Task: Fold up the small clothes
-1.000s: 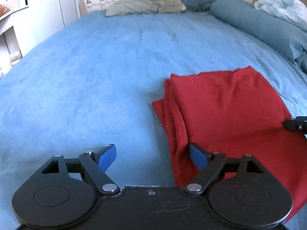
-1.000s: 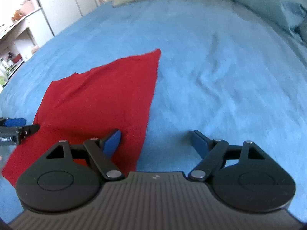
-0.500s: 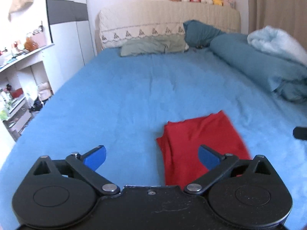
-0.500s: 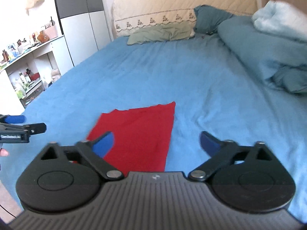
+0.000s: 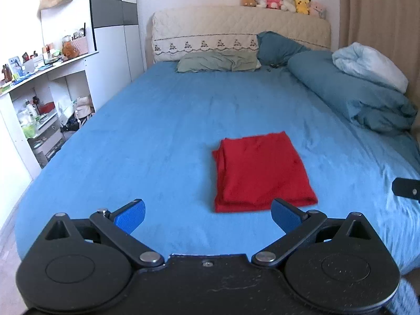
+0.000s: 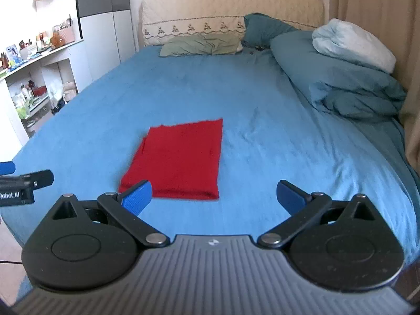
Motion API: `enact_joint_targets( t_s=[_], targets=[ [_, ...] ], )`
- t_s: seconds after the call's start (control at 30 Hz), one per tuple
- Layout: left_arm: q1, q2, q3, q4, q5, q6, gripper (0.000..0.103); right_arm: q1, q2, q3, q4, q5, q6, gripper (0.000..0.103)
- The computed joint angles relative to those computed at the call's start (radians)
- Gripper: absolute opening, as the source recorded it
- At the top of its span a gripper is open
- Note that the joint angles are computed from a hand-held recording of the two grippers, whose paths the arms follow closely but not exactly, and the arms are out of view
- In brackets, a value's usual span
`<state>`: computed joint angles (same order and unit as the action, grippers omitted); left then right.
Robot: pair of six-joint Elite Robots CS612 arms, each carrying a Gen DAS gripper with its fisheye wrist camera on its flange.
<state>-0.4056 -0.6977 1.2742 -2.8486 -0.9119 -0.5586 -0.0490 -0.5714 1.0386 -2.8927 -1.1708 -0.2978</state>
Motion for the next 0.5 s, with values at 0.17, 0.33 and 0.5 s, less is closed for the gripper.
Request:
enact_joint_targets(
  t_s=[0.17,0.33,0.5],
  targets=[
    [-0.014,-0.011,0.041,-0.033,0.023,0.027,0.103,0.001,-0.021,0.061,-0.004,-0.040,-0.009,0.103],
    [-0.018,-0.013,0.047,-0.048,0.020,0.030,0.103,0.001,-0.037,0.100,-0.009,-0.049,-0.008,0.103],
    [-0.020,-0.011,0.049,-0.063,0.022,0.033,0.103,0.002,-0.044,0.113,-0.025,-0.058,-0.006,0.103]
  ],
)
